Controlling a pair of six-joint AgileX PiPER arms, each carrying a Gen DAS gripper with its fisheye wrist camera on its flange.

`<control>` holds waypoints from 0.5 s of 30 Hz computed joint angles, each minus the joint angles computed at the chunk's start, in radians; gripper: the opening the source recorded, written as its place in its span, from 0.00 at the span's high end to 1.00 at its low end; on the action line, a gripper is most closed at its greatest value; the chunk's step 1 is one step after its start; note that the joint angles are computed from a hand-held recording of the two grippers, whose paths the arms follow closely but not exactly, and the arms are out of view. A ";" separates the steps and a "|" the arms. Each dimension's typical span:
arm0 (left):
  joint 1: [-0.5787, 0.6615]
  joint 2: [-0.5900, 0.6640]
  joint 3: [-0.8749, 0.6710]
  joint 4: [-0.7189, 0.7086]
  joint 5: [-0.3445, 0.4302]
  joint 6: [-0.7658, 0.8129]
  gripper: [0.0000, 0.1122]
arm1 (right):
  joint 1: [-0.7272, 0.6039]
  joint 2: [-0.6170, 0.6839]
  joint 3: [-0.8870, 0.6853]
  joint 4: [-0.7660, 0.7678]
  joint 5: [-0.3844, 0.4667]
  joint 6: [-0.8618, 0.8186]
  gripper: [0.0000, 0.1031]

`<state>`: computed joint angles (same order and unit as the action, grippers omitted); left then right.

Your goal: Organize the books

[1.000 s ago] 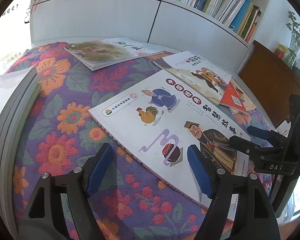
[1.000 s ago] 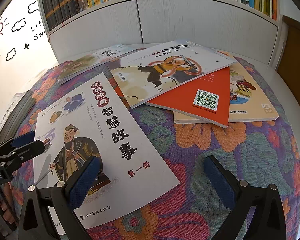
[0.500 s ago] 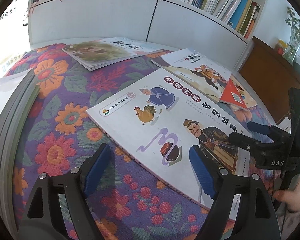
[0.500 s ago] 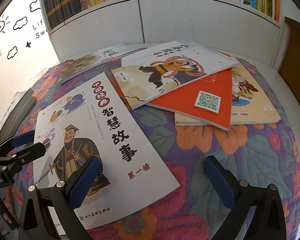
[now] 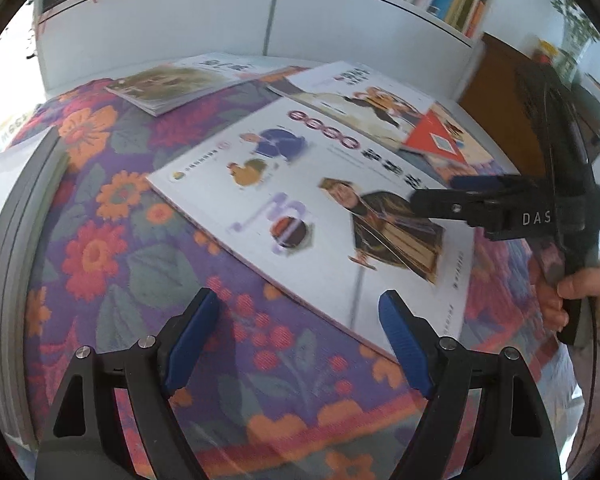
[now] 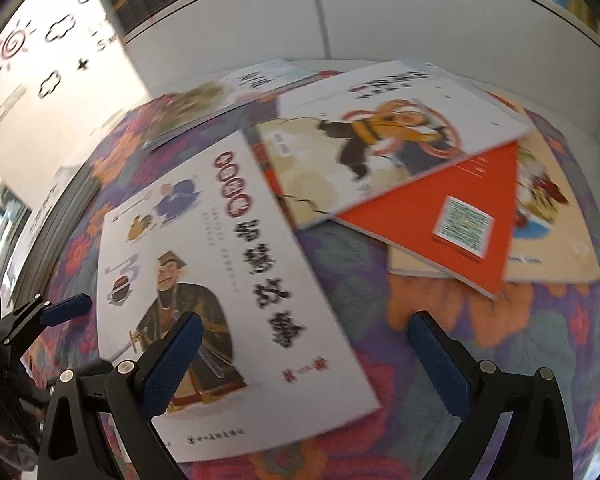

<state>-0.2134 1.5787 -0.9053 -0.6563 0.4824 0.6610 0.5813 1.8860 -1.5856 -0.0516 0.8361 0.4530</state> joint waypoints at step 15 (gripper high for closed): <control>0.256 0.057 -0.116 -0.064 0.403 0.168 0.53 | -0.023 -0.067 0.166 0.717 -0.034 -0.529 0.10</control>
<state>0.0423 1.6356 -1.0210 -0.7201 0.8852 0.8287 0.5578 1.8191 -1.4196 0.6651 0.8020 -0.0756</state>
